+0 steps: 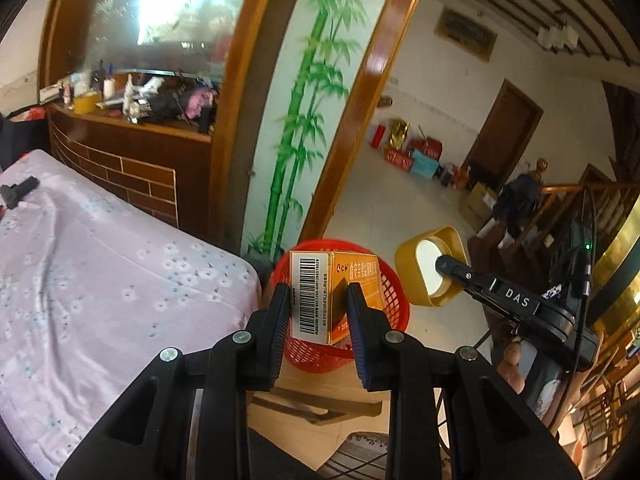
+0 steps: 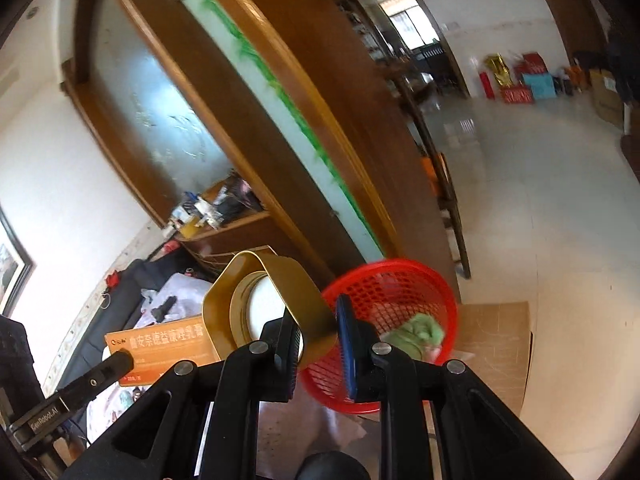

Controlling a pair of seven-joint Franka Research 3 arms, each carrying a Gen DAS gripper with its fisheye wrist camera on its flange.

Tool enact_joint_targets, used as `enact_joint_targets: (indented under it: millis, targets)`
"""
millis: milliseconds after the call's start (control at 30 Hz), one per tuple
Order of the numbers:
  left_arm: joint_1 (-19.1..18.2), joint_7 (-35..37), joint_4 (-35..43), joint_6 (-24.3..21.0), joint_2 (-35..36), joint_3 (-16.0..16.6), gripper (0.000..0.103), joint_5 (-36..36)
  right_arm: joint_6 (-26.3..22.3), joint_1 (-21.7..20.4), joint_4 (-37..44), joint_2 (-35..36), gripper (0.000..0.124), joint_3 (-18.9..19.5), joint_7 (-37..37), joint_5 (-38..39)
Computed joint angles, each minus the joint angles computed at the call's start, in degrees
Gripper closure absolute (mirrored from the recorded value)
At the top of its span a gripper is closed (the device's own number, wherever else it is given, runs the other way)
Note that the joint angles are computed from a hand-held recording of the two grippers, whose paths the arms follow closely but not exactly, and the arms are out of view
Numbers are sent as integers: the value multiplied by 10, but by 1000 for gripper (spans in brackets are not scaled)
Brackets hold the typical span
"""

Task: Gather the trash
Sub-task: 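Carry the orange box and yellow tape roll with both tools over the red basket, then open both tools to drop the box and tape roll into the basket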

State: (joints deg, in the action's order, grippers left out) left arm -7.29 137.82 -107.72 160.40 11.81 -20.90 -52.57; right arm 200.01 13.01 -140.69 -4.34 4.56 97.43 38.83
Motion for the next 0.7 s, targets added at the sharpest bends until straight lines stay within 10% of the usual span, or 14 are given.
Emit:
enact_joint_targets:
  millis: [233,700]
  targets:
    - [-9,-68,44,0,59,-7,76,94,-23,-11,-5,30,106,-49,143,-145]
    - [-16,-215,123,-12,161,-23,76,306,-46,-39,36,81,105,-41,141,-126]
